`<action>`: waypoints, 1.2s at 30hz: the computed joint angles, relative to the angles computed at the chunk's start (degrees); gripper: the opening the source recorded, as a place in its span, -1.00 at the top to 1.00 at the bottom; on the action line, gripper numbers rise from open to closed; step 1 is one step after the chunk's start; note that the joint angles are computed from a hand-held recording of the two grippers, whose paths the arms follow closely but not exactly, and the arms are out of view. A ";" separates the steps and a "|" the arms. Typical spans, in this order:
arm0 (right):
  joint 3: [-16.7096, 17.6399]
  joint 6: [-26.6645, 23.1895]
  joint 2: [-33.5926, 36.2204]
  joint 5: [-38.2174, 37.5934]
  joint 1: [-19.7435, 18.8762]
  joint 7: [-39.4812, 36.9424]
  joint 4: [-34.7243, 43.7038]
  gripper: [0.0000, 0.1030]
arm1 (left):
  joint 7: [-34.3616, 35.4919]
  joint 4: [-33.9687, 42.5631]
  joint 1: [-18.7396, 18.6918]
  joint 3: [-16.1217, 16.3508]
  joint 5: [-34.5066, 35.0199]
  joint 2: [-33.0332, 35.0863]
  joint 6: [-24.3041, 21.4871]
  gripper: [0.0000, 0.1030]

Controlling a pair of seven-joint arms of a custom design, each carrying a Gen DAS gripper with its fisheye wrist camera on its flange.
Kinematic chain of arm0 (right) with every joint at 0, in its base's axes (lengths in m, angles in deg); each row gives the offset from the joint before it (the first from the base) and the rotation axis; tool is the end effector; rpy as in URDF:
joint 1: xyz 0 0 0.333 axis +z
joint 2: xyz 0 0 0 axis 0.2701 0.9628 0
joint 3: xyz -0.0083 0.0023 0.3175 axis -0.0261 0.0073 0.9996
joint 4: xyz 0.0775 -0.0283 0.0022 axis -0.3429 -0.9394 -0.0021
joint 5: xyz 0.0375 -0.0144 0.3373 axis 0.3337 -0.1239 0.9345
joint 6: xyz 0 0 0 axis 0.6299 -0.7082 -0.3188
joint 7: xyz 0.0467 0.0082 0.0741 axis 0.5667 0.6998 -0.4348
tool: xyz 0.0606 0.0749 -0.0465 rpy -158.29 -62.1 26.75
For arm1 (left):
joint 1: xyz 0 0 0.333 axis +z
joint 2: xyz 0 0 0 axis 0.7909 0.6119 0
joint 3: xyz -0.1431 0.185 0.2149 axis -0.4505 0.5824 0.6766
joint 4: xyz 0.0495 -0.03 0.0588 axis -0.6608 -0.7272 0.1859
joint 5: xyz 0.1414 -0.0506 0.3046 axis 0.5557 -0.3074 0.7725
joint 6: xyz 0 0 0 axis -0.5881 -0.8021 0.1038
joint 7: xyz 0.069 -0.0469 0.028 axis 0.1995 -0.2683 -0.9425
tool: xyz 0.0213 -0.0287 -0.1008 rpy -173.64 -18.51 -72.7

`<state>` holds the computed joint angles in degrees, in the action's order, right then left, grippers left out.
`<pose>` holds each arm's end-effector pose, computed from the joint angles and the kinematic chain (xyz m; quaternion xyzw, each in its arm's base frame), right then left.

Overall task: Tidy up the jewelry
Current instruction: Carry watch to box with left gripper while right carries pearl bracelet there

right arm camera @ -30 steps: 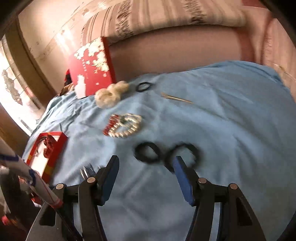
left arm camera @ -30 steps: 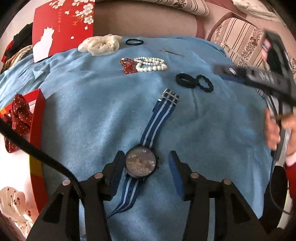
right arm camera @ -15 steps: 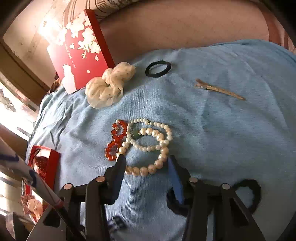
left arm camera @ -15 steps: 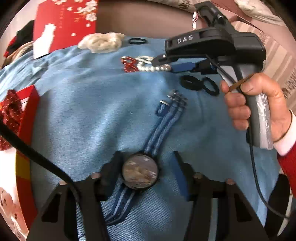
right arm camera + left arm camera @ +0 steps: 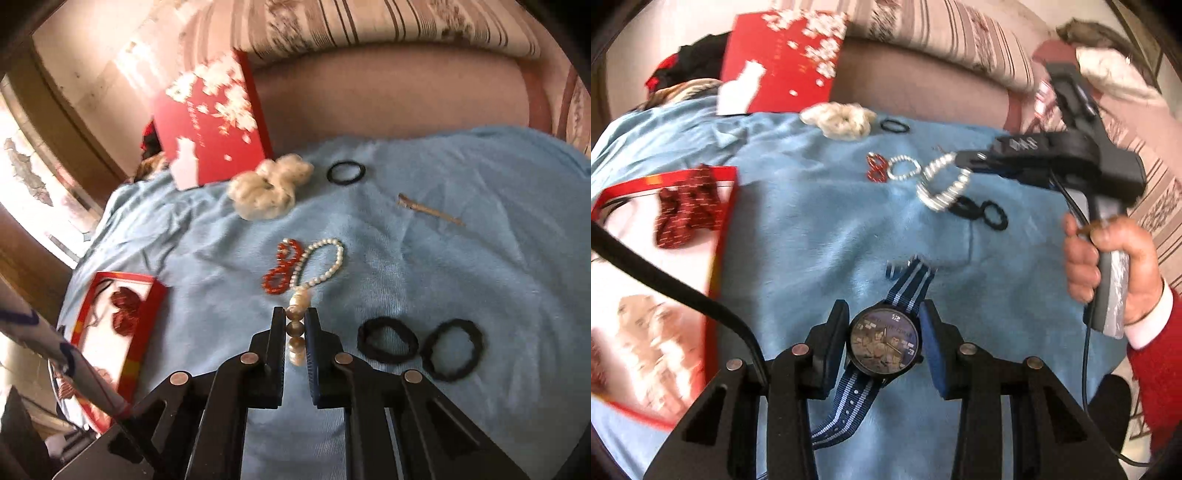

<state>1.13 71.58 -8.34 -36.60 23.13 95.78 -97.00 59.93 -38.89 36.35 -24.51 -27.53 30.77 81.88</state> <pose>0.4968 0.0308 0.5882 -0.6104 0.7137 -0.0678 0.3369 0.4097 -0.2099 0.5996 -0.5391 0.7859 -0.2963 0.0622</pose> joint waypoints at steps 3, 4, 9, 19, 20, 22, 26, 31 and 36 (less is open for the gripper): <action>0.59 -0.55 -3.61 -1.12 0.36 0.67 -1.08 0.79 | -0.28 -1.19 0.62 0.83 0.24 -3.51 -0.58 0.26; 0.65 -0.77 -4.66 -1.32 0.65 0.79 -1.31 0.79 | -0.55 -1.33 0.95 1.02 0.66 -4.42 -0.75 0.26; 1.59 -1.43 -8.40 -3.18 2.61 2.05 -0.77 0.79 | -1.87 -1.34 3.40 2.44 3.69 -8.32 -1.72 0.26; 5.26 -2.23 -2.40 -5.16 8.36 4.55 8.56 0.79 | -5.66 6.91 12.68 5.80 12.44 -3.42 -3.64 0.26; 5.79 -2.38 -0.85 -5.20 8.99 4.77 10.02 0.79 | -6.11 8.27 13.58 6.28 12.67 -1.98 -3.86 0.26; 6.75 -2.82 2.16 -4.87 10.22 4.98 12.81 0.79 | -7.29 10.15 15.36 6.58 13.82 0.14 -4.04 0.26; 9.16 -4.59 9.86 -3.51 12.80 5.27 20.73 0.79 | -9.66 15.16 18.68 6.99 16.98 6.51 -4.08 0.26; 11.78 -3.19 16.68 -0.79 14.91 5.08 26.15 0.79 | -9.98 19.51 20.03 6.79 17.80 13.45 -6.94 0.26; 12.09 -3.53 20.26 -2.72 15.54 7.47 25.97 0.79 | -7.80 19.51 20.26 6.28 15.48 16.37 -8.77 0.26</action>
<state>13.22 68.05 11.92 -39.32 38.67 103.24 -71.03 52.12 -19.38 56.60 -18.23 -12.05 47.14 73.11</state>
